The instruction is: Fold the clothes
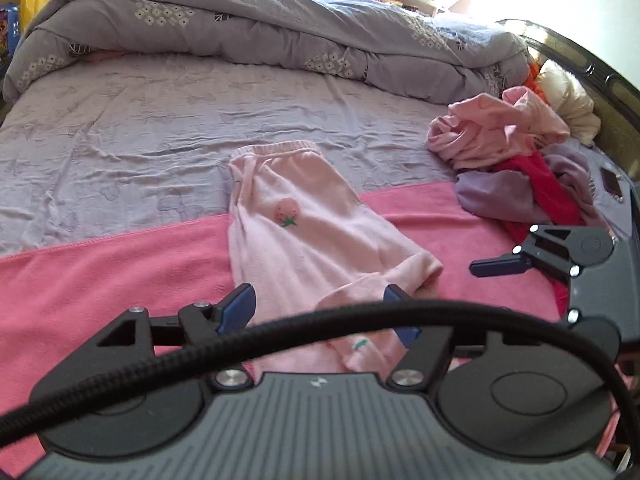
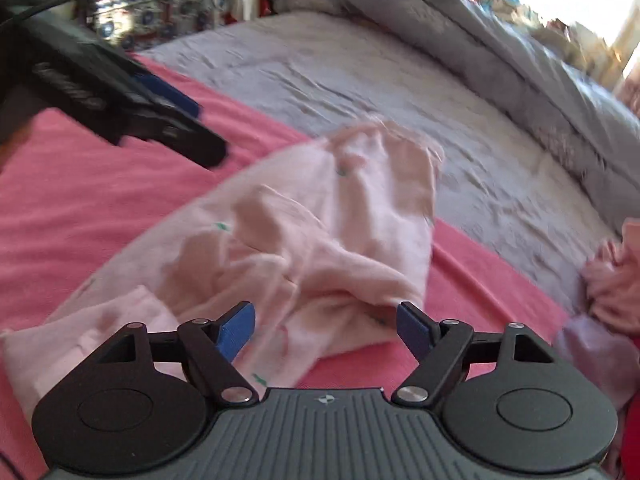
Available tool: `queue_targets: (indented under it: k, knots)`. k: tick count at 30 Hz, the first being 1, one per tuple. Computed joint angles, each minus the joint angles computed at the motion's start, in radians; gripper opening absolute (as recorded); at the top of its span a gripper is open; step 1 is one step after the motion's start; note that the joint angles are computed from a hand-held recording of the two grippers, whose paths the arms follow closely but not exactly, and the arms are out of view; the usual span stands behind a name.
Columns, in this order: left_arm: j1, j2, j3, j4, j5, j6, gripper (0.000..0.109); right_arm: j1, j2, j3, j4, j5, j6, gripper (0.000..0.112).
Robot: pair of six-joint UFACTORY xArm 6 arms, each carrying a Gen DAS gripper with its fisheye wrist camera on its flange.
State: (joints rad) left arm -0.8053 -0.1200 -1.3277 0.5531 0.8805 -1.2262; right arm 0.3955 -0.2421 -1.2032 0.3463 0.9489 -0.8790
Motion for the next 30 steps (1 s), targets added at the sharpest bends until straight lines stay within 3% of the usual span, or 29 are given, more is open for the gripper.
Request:
queue_targets:
  k: [4,9,12,14,15,16,23,30]
  knots:
    - [-0.037,-0.045,0.053,-0.100,0.057,0.115,0.072,-0.094,-0.016,-0.048,0.107,0.245,-0.240,0.076]
    - [-0.103,-0.084,0.106,-0.260,0.127,0.205,0.072,-0.118,-0.178,0.050,0.106,0.403,-0.652,0.070]
    - [-0.127,-0.080,0.102,-0.315,0.130,0.245,0.072,-0.108,-0.239,0.099,0.153,0.450,-0.771,0.069]
    - [-0.137,-0.070,0.088,-0.333,0.129,0.276,0.072,-0.071,-0.247,0.122,0.148,0.425,-0.738,0.048]
    - [-0.141,-0.064,0.080,-0.339,0.129,0.290,0.072,-0.046,-0.228,0.113,0.125,0.412,-0.684,0.021]
    - [-0.142,-0.058,0.072,-0.337,0.134,0.297,0.072,-0.025,-0.208,0.102,0.107,0.402,-0.633,0.011]
    - [-0.138,-0.039,0.042,-0.294,0.141,0.351,0.072,-0.018,-0.043,-0.067,0.157,0.307,-0.353,0.012]
    - [-0.089,0.009,0.005,-0.199,0.095,0.406,0.073,-0.005,0.181,-0.246,0.227,0.144,-0.171,0.015]
